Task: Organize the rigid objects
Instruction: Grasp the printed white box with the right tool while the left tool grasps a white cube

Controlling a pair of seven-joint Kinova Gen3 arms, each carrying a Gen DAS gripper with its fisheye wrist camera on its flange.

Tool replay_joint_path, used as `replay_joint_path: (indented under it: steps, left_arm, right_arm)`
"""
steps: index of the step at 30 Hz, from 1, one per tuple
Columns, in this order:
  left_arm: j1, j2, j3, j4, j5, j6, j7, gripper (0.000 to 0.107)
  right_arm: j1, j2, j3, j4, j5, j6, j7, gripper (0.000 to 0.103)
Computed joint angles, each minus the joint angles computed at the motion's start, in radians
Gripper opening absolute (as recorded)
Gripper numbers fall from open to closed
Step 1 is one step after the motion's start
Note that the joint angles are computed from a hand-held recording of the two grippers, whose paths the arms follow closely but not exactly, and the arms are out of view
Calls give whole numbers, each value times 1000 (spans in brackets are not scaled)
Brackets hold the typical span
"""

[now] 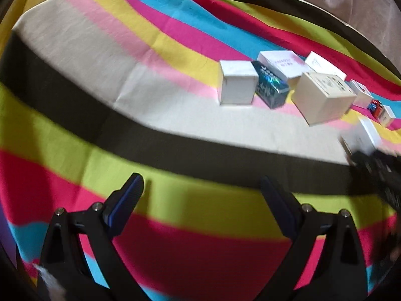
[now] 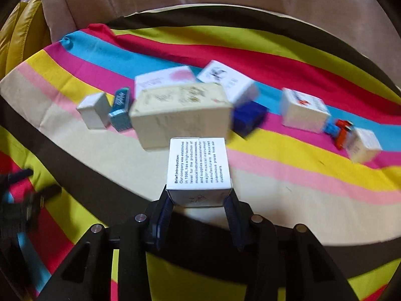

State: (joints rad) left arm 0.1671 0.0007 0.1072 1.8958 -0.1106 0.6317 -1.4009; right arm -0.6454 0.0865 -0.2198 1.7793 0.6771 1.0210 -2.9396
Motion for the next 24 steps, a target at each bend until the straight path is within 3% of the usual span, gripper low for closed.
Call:
replay_joint_path:
  steps: [7,15,16,18,20,22,24]
  left_arm:
    - [62,137,-7,-139,-122,23,166,96]
    - [109,262,-40,-318,-122,100,208,95]
    - [111,269,-45,-328,-113,104,203,92]
    - [89,284,-30,-347,-73,121,165,62]
    - [97,264,-40,-321,-61,98,137,44]
    - [69,230,-12,-273,-35,67,98,44]
    - [100,191,-32,-213,-73,25,111,44]
  right_arm:
    - [-4,-72,-42,88,5,25,-100,42]
    - [-12,-40,-47,74,44,43,-101,42]
    - [-11,-42,-45,77,44,37,-102,42]
    - [-12,-45,-46,81,43,35,-104,42]
    - [-12,-46,-46,82,43,34,-103,42]
    - [-12,-47,-47,83,43,34,-105,42]
    - [-13,-47,-47,83,43,36,-105,42]
